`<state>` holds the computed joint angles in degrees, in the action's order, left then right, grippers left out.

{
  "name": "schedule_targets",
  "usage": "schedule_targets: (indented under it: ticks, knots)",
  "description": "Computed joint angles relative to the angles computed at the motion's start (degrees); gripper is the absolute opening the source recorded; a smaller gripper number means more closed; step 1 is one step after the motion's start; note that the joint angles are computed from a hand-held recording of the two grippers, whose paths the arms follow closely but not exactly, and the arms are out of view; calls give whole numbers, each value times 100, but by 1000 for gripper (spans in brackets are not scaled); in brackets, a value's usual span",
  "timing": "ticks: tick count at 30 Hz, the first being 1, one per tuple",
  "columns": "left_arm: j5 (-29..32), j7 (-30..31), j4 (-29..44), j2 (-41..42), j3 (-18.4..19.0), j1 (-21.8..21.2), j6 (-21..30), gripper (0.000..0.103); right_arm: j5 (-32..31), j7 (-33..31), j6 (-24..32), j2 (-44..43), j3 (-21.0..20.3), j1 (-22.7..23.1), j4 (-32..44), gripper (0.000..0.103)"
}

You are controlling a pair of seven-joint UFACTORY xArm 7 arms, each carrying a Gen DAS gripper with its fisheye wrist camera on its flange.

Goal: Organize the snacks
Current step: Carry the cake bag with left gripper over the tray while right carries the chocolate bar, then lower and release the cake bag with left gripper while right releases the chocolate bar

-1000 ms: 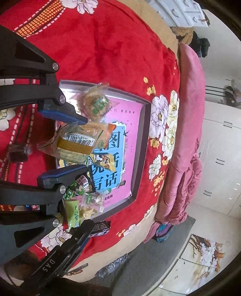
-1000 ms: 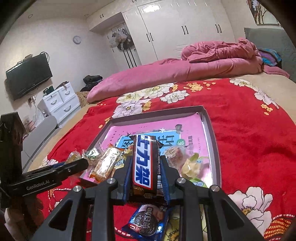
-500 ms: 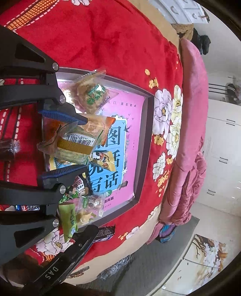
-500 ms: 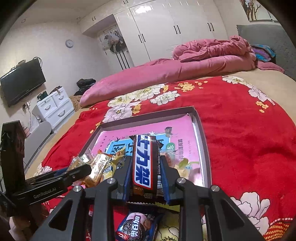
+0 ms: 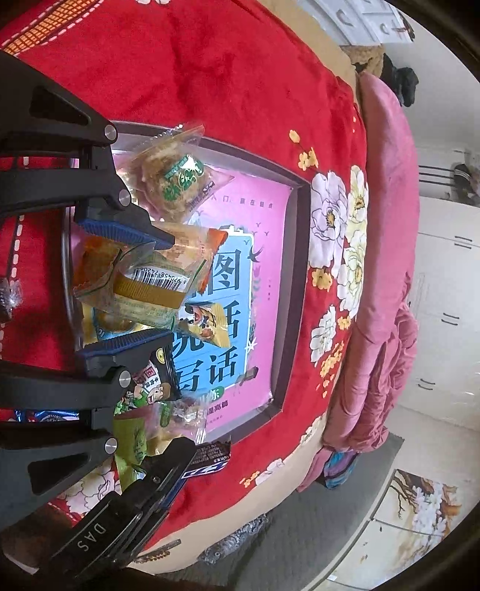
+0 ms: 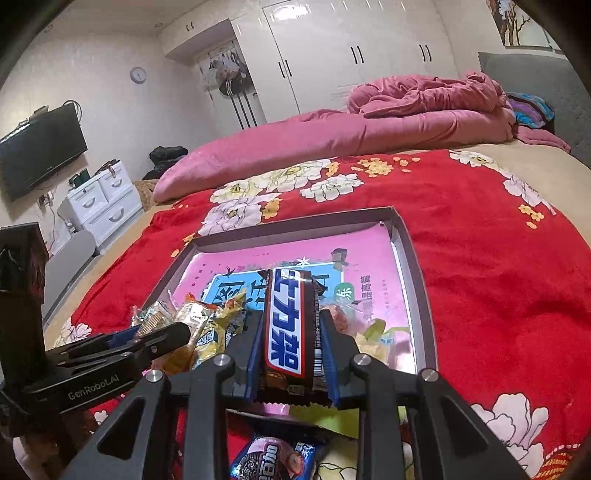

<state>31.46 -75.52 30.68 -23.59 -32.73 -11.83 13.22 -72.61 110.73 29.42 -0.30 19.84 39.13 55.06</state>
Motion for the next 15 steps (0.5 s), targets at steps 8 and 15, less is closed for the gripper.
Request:
schedule_targets:
  ticks: [8,15]
  knots:
    - [85,4,69,152,14,11,-42,46,150,-185,-14,174,-54,49,113,29]
    - [141,-22,82,194,58,-32,-52,47,221,-379,-79,305,-130,129,205,30]
